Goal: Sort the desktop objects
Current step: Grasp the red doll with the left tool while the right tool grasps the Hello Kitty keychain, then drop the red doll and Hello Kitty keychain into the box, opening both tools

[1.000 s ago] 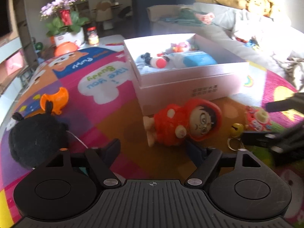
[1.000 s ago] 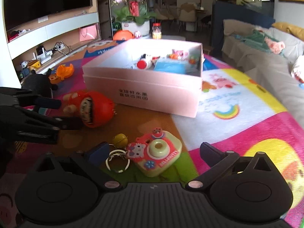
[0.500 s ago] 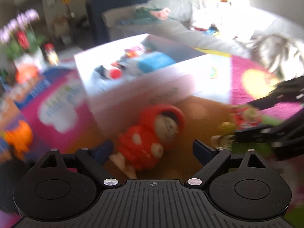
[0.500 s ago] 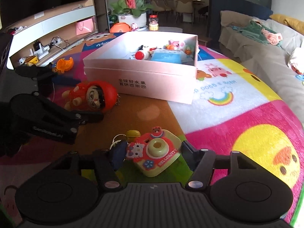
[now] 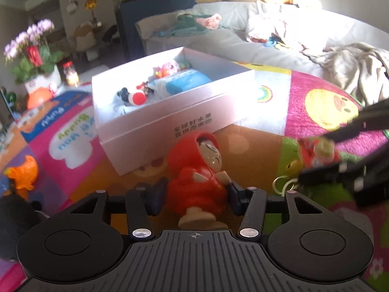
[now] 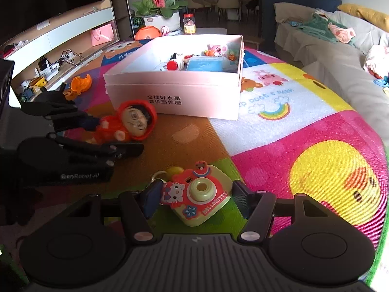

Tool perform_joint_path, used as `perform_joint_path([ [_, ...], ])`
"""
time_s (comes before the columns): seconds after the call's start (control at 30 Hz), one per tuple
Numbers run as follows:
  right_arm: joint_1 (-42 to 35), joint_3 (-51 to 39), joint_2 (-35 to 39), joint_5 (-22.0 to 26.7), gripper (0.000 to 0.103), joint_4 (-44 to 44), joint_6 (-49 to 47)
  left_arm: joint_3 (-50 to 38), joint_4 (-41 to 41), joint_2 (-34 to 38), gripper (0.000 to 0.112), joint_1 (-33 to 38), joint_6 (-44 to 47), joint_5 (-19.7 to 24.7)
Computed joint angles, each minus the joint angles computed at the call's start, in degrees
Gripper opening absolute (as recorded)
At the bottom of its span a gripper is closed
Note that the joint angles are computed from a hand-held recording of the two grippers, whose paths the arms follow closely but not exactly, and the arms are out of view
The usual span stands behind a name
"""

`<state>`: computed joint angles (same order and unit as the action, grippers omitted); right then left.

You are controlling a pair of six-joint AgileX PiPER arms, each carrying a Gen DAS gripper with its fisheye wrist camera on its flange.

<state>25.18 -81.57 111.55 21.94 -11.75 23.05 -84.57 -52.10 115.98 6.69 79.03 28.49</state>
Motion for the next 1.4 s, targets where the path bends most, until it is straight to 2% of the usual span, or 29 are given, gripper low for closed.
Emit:
perform_joint_path([
  [0.17, 0.86, 3.62, -5.60, -2.10, 0.063, -11.50, 12.17, 7.30, -11.87, -8.06, 0.055, 3.70, 12.30, 2.62],
  [0.3, 0.42, 4.02, -9.96, -4.30, 0.063, -16.42, 17.23, 4.36, -21.37, -9.38, 0.054, 4.57, 18.56, 1.85],
  [0.33, 0.18, 3.63, -10.71, -4.88, 0.063, -16.54, 17.34, 2.38, -22.70, -8.68, 0.054, 4.14, 19.59, 1.18],
  [0.47, 0.03, 0.88, -11.33, -5.66, 0.063, -18.13, 17.53, -7.33, -31.25, -3.17, 0.054, 0.35, 26.84, -6.01],
  [0.5, 0.03, 0.23, -11.17, -5.62, 0.063, -18.67, 17.69, -10.14, -31.39, -1.28, 0.057, -0.11, 26.37, -6.54],
  [0.6, 0.16, -1.22, -10.46, -4.89, 0.063, -21.64, 19.82, -14.33, -23.37, 1.89, 0.078, -0.72, 16.82, -7.70],
  [0.73, -0.20, -1.65, -9.73, -3.15, 0.063, -23.06, 21.55, -5.06, -21.43, -1.02, 0.094, 2.42, 14.56, -2.41],
  [0.83, -0.87, -3.82, -7.96, -1.34, 0.063, -19.90, 18.64, 1.99, -19.02, -2.56, 0.094, 4.77, 12.32, -0.64],
  [0.97, -1.02, -10.94, -3.53, 1.13, 0.063, -15.33, 14.16, 7.82, -16.10, -3.73, 0.095, 7.78, 8.69, 0.86],
  [1.1, -1.06, -22.92, 2.98, 0.99, 0.063, -9.52, 6.50, 10.26, -18.14, -4.89, 0.097, 10.00, 11.10, 2.84],
  [1.13, -1.38, -27.56, 5.38, 1.39, 0.063, -5.72, 2.57, 10.47, -18.01, -5.15, 0.098, 10.02, 11.41, 2.64],
  [1.17, -1.48, -32.60, 8.13, 2.17, 0.066, -3.57, 0.48, 10.76, -18.10, -5.36, 0.098, 9.95, 12.00, 1.86],
  [1.23, -0.97, -43.11, 13.90, 6.63, 0.092, -6.13, 2.95, 12.15, -19.25, -6.49, 0.100, 10.42, 13.91, 0.60],
  [1.27, -0.52, -45.61, 15.56, 7.52, 0.094, -9.15, 6.43, 11.68, -18.95, -6.27, 0.100, 10.33, 13.48, 0.28],
  [1.33, -0.48, -43.74, 15.44, 5.54, 0.100, -8.32, 7.07, 12.83, -18.97, -6.98, 0.101, 11.04, 13.96, 0.47],
  [1.4, -0.60, -36.40, 12.62, 1.76, 0.103, -6.89, 6.63, 12.70, -17.73, -6.43, 0.101, 11.41, 13.11, 0.60],
])
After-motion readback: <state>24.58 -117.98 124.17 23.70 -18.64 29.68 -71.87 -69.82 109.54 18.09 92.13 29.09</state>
